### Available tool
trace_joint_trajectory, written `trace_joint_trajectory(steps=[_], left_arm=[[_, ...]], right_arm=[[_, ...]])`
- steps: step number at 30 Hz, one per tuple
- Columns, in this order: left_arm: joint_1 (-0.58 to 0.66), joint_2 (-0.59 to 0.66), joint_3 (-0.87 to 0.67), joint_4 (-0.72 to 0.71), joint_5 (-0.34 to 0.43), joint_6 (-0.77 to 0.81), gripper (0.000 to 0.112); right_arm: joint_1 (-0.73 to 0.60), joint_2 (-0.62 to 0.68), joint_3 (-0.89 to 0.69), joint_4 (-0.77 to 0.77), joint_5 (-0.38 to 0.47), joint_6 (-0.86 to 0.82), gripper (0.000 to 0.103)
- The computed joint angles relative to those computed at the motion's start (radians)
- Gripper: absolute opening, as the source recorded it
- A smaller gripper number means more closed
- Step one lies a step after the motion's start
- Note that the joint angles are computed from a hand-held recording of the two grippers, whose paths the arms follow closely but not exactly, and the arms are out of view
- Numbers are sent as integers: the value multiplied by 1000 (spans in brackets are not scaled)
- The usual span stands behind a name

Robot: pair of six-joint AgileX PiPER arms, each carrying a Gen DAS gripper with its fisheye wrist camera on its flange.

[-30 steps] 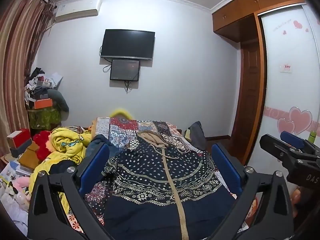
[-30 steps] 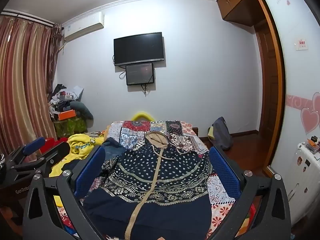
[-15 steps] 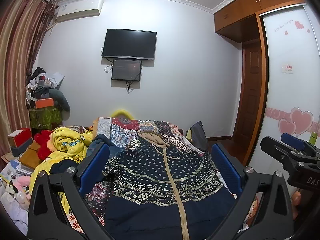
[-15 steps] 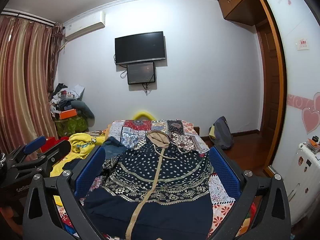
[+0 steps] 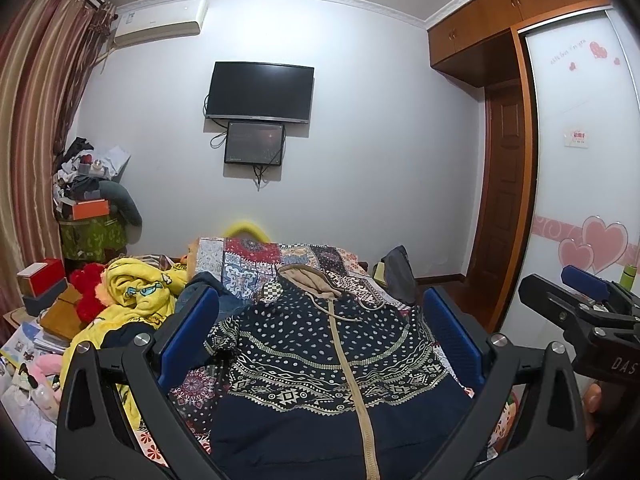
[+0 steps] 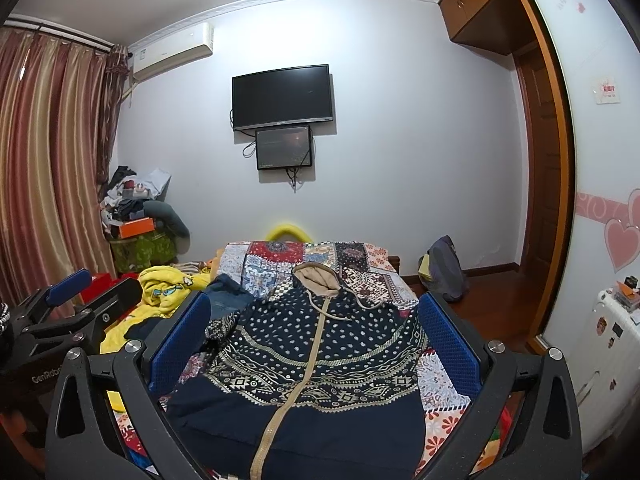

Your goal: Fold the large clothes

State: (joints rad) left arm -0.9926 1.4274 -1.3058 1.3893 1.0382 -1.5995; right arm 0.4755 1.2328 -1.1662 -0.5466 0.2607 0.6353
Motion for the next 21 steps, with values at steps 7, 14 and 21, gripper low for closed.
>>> trace_joint_trajectory(steps=[7, 14, 21], left_arm=[[-3, 0, -3, 1, 4, 1, 103], [-2, 4, -8, -1, 6, 3, 103], [1, 2, -3, -1, 1, 0, 103]], right_arm=[[-5, 6, -24, 58, 14, -51, 103], [-6, 6, -25, 63, 13, -54, 103], [-7, 4, -20, 61, 9, -50, 103]])
